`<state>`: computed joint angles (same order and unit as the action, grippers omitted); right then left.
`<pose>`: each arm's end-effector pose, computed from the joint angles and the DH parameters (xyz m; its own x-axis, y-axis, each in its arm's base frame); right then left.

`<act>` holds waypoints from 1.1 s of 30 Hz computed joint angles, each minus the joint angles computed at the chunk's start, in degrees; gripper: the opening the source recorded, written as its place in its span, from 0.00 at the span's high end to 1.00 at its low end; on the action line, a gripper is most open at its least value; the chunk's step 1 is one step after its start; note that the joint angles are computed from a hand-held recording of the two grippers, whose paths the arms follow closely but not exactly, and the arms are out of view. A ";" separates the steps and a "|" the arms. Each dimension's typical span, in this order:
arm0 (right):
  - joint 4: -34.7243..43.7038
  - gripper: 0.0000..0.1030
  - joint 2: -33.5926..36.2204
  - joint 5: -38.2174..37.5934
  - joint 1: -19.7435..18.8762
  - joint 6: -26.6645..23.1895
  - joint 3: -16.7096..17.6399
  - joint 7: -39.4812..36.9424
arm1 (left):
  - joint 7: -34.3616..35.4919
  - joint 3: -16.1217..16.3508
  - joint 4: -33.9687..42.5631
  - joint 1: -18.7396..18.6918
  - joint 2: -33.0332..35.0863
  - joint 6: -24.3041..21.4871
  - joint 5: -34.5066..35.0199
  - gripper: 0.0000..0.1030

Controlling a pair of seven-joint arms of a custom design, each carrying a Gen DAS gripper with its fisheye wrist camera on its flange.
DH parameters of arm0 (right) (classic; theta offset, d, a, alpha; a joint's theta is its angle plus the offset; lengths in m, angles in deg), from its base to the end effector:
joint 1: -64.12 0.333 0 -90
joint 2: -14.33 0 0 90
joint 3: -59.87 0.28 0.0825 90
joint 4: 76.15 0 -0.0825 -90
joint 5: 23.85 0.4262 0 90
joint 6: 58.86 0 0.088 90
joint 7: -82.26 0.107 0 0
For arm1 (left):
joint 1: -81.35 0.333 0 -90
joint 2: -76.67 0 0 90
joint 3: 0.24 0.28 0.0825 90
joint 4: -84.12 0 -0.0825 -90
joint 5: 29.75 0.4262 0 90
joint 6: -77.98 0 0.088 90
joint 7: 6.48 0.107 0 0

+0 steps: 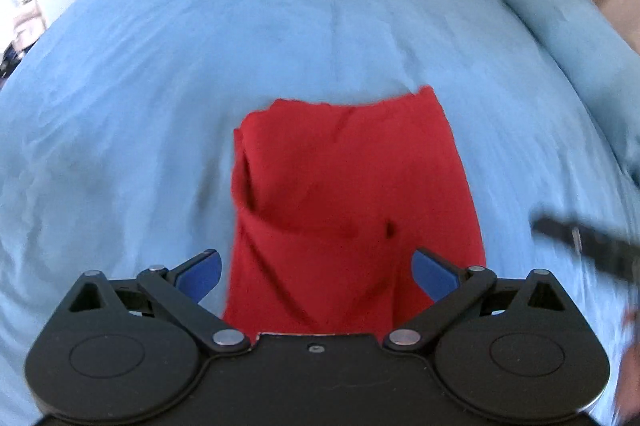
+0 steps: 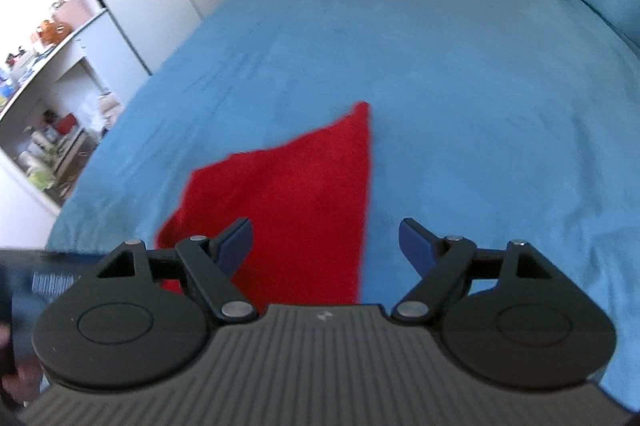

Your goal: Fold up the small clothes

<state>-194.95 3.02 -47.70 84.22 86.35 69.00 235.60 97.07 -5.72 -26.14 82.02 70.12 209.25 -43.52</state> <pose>0.5126 0.2974 0.5409 -0.2065 -0.9344 -0.2902 -0.7137 0.3468 -0.6086 0.6087 -0.0585 0.5458 -0.2330 -0.9662 0.1101 -0.8613 0.1524 -0.4848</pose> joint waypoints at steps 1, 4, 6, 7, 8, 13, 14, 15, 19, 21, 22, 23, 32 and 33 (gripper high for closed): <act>-1.18 0.07 -0.70 -0.02 -0.03 0.24 0.03 0.52 | -2.84 -0.58 1.30 -0.06 1.66 0.75 1.51 0.00; -4.91 0.07 -2.44 1.68 -0.07 2.78 -0.38 1.56 | -9.43 -1.14 5.91 -0.40 7.00 0.93 6.15 0.00; -6.87 0.07 -3.39 3.15 -0.08 4.39 -0.71 1.70 | -10.66 -0.84 7.60 -0.48 8.89 -0.35 7.47 0.08; -5.80 0.07 -2.41 3.43 -0.25 4.07 -0.60 1.75 | -9.74 -0.59 8.57 -0.28 9.79 -1.52 6.88 0.10; -5.81 0.07 -2.37 3.63 -0.28 3.92 -0.51 1.79 | -8.29 -0.30 9.19 0.06 10.22 -2.61 6.23 0.12; -5.42 0.07 -1.97 6.25 0.45 4.57 -0.98 -1.32 | 0.13 1.33 9.03 2.20 8.98 -7.03 8.67 0.11; -5.32 0.07 -1.89 6.85 0.57 4.53 -1.10 -2.09 | 1.62 1.63 8.66 2.65 8.65 -7.85 9.79 0.11; -5.04 0.07 -1.71 7.25 0.64 4.42 -1.09 -2.60 | 2.73 1.85 8.18 3.00 8.40 -8.26 11.15 0.11; -3.65 0.07 -0.44 8.81 1.01 3.74 -1.23 -5.40 | 3.13 2.59 5.84 4.44 6.82 -8.61 13.81 0.12; -2.94 0.07 0.20 8.99 1.13 2.86 -1.11 -6.47 | 1.97 2.84 4.32 5.08 5.32 -7.22 12.38 0.11; -2.95 0.07 0.29 9.08 1.20 2.75 -1.07 -6.87 | 1.83 2.98 3.52 5.37 4.32 -6.52 10.62 0.11; -2.61 0.07 0.81 9.19 1.30 2.62 -1.00 -7.26 | 1.71 3.08 2.60 5.58 3.13 -5.63 8.51 0.11; 0.43 0.07 5.99 8.35 2.33 -0.04 -0.48 -8.47 | 5.31 1.19 0.61 3.55 2.11 -1.28 2.61 0.08; 0.40 0.07 6.11 7.88 2.44 -0.15 -0.44 -8.22 | 5.33 1.07 0.91 3.39 3.12 -1.42 3.45 0.08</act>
